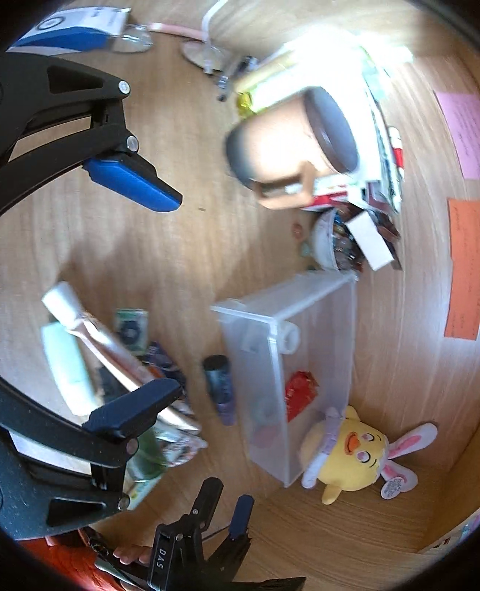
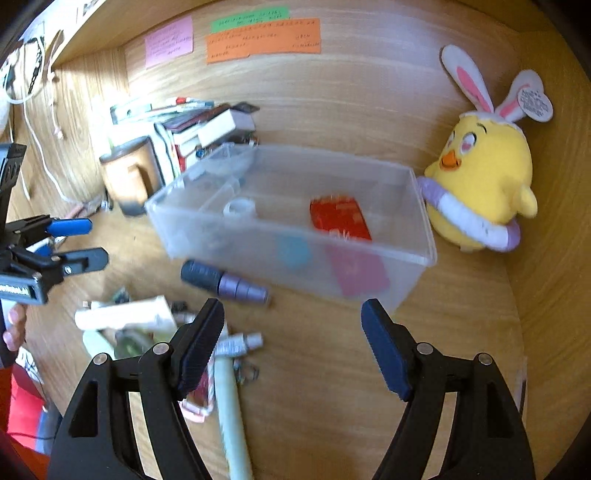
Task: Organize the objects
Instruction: 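Grasp the pale blue bottle with the left tool while the right tool grasps the pale green MINISO stick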
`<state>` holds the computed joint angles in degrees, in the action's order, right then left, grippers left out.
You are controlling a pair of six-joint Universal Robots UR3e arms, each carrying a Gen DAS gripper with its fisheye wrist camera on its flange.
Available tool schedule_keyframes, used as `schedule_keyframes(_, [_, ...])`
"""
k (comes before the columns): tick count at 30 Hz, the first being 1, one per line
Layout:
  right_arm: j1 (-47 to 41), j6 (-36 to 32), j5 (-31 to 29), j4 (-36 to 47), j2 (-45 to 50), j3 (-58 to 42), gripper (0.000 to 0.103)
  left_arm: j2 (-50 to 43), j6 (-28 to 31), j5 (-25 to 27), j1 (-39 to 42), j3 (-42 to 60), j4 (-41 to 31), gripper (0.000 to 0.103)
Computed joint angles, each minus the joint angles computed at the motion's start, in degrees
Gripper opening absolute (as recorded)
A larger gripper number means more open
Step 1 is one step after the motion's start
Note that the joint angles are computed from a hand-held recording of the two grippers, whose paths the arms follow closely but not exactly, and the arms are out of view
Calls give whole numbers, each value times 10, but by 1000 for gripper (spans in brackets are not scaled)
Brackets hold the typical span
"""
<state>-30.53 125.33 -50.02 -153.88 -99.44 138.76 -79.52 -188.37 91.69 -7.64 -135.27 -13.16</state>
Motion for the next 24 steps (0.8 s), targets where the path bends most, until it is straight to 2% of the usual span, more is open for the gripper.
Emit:
schedule_keyframes(5, [-43,-49,10,83,-46,37,74,38,-23,14,-20,-40,-18,92])
schedule_keyframes(8, [-68,-78,12,150,-68,42,74,53,-36,28,-43,-55,-22,82])
schedule_keyframes(10, [-83,-98,13,192,-76,43,74,70,-34,10,-46,-68,-25,75])
schedule_keyframes(13, [-90,-101,8,192,-82,56,74,73,-27,-9,-59,-80,-16,68])
schedule_keyframes(18, [-93,-107,2,181,-86,75,73,16,-25,0,-114,-62,8,57])
schedule_keyframes(21, [-97,-119,5,188,-94,83,65,-21,-18,7,-131,-44,17,54])
schedule_keyframes(24, [-103,-146,14,239,-96,70,57,-48,-10,23,-139,-29,25,54])
